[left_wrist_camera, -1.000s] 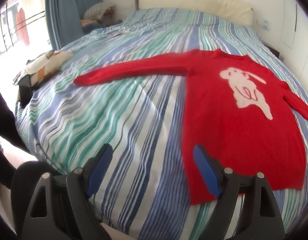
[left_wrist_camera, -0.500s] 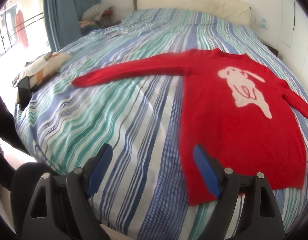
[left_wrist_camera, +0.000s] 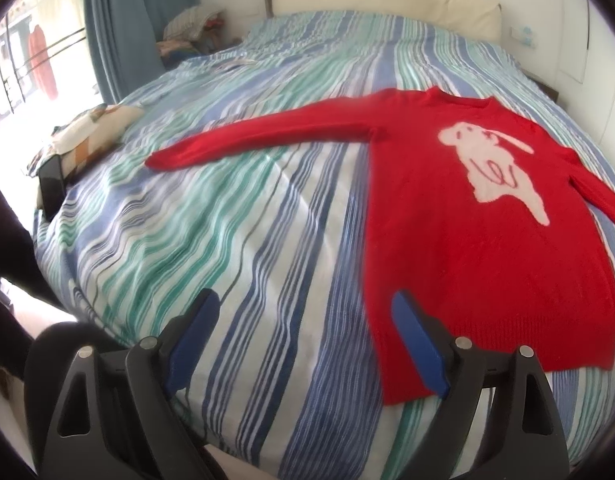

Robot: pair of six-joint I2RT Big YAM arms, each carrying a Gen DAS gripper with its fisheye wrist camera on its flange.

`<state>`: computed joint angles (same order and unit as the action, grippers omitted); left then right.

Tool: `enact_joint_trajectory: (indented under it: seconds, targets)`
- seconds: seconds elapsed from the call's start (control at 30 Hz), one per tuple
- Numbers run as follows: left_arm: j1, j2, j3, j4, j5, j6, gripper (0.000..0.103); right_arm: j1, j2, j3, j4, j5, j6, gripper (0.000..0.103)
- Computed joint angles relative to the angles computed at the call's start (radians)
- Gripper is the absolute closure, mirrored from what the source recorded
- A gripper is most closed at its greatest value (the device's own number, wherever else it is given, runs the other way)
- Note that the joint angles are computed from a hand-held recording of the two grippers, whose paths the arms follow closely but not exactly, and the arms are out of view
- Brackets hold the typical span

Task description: Fold small clothes

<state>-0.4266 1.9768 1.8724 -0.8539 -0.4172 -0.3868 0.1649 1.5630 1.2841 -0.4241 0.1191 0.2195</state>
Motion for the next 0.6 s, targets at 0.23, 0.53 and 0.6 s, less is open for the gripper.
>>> enact_joint_trajectory:
  seconds: [0.23, 0.53, 0.6]
  targets:
    - [-0.001, 0.004, 0.006, -0.006, -0.002, 0.007, 0.013, -0.002, 0.004, 0.005, 0.002, -0.004, 0.004, 0.041]
    - [-0.005, 0.003, 0.006, -0.013, 0.001, 0.007, 0.010, -0.006, 0.005, 0.007, 0.002, -0.008, 0.013, 0.041]
    - [-0.006, 0.000, 0.007, -0.015, 0.008, 0.005, 0.010, -0.007, 0.003, 0.005, 0.003, -0.008, 0.015, 0.041]
